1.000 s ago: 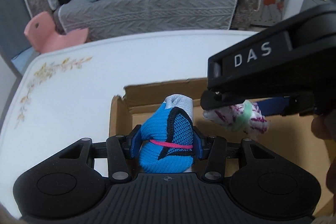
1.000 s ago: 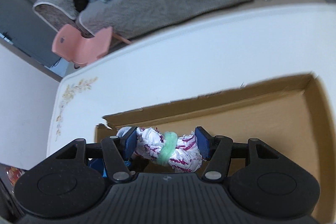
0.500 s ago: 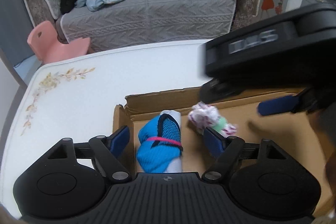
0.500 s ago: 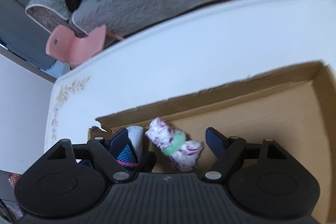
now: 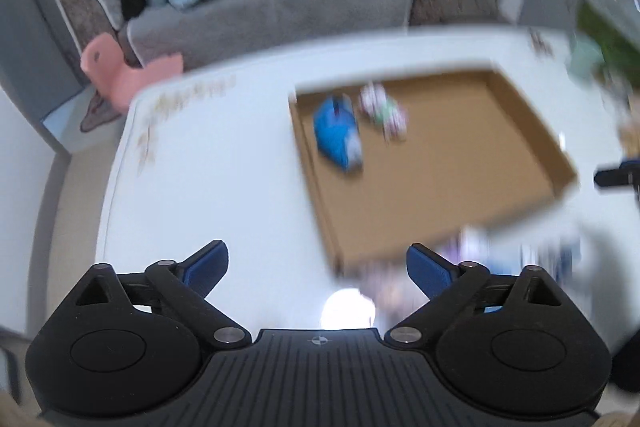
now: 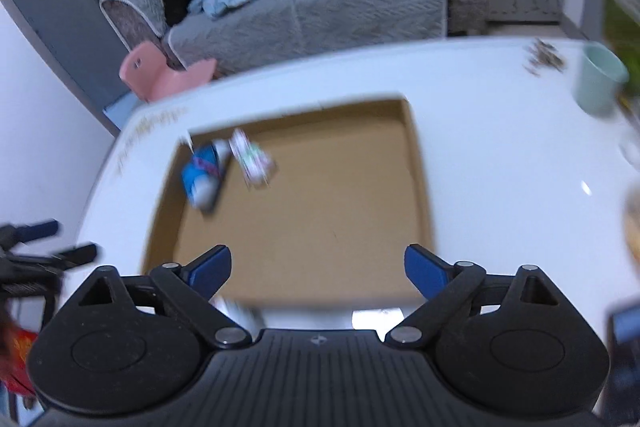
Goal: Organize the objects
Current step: 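Grasp the pink pompom sock with the left gripper while the right grasps the white knit sock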
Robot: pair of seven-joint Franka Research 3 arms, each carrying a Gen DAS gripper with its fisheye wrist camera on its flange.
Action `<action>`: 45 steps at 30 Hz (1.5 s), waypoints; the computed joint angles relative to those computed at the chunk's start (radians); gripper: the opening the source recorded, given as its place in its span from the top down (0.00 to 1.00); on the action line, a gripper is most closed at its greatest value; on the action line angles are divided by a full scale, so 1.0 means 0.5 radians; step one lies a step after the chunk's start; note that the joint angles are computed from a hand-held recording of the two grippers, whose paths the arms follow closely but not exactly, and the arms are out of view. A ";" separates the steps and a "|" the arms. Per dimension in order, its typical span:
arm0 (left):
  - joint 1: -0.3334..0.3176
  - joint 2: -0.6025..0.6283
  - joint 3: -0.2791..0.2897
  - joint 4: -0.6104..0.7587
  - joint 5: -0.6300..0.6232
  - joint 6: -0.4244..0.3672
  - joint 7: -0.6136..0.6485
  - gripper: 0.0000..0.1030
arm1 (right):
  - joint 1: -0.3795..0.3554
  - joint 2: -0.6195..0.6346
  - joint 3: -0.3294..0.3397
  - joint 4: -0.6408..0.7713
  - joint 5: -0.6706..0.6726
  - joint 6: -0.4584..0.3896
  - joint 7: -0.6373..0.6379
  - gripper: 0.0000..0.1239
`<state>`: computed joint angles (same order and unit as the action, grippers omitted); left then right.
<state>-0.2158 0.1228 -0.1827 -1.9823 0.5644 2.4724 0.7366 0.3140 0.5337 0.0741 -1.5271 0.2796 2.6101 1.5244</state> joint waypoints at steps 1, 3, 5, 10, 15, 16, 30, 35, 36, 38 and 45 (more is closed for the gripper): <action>0.000 -0.059 -0.013 -0.078 -0.041 -0.036 0.059 0.05 | 0.016 -0.035 -0.014 -0.074 -0.012 0.011 0.027 0.25; 0.002 -0.190 -0.037 -0.252 -0.141 -0.091 0.141 0.05 | -0.006 -0.072 0.027 -0.167 0.037 0.003 -0.009 0.25; 0.025 -0.330 -0.030 -0.473 -0.286 -0.034 0.230 0.04 | -0.022 -0.074 0.061 -0.219 0.093 0.006 -0.053 0.25; 0.017 -0.329 -0.065 -0.621 -0.351 -0.013 0.140 0.03 | 0.037 0.033 0.012 -0.101 -0.002 -0.176 0.021 0.25; 0.004 -0.252 -0.069 -0.677 -0.459 0.082 0.115 0.03 | 0.108 0.178 -0.042 0.081 -0.119 -0.309 0.150 0.25; -0.007 -0.233 -0.079 -0.672 -0.429 0.070 0.048 0.03 | 0.107 0.204 -0.035 0.118 -0.123 -0.338 0.156 0.26; 0.018 -0.070 -0.026 -0.570 -0.104 -0.058 -0.199 0.02 | 0.225 0.601 -0.098 0.742 -0.351 -0.661 0.357 0.29; 0.006 -0.004 -0.016 -0.538 -0.026 -0.033 -0.193 0.04 | 0.238 0.666 -0.095 0.851 -0.365 -0.717 0.377 0.36; 0.004 0.005 -0.012 -0.533 -0.010 -0.031 -0.199 0.06 | 0.237 0.661 -0.093 0.841 -0.363 -0.719 0.373 0.38; 0.003 0.021 -0.006 -0.531 0.006 -0.008 -0.208 0.12 | 0.239 0.699 -0.086 0.907 -0.363 -0.747 0.363 0.44; 0.024 0.010 0.009 -0.591 0.008 0.134 -0.174 0.35 | 0.275 0.952 -0.097 1.360 -0.380 -0.943 0.378 0.58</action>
<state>-0.2039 0.1277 -0.1781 -2.2779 0.5686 2.5393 0.6498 0.4513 1.0100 0.0256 -0.8472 0.0898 2.1386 1.7134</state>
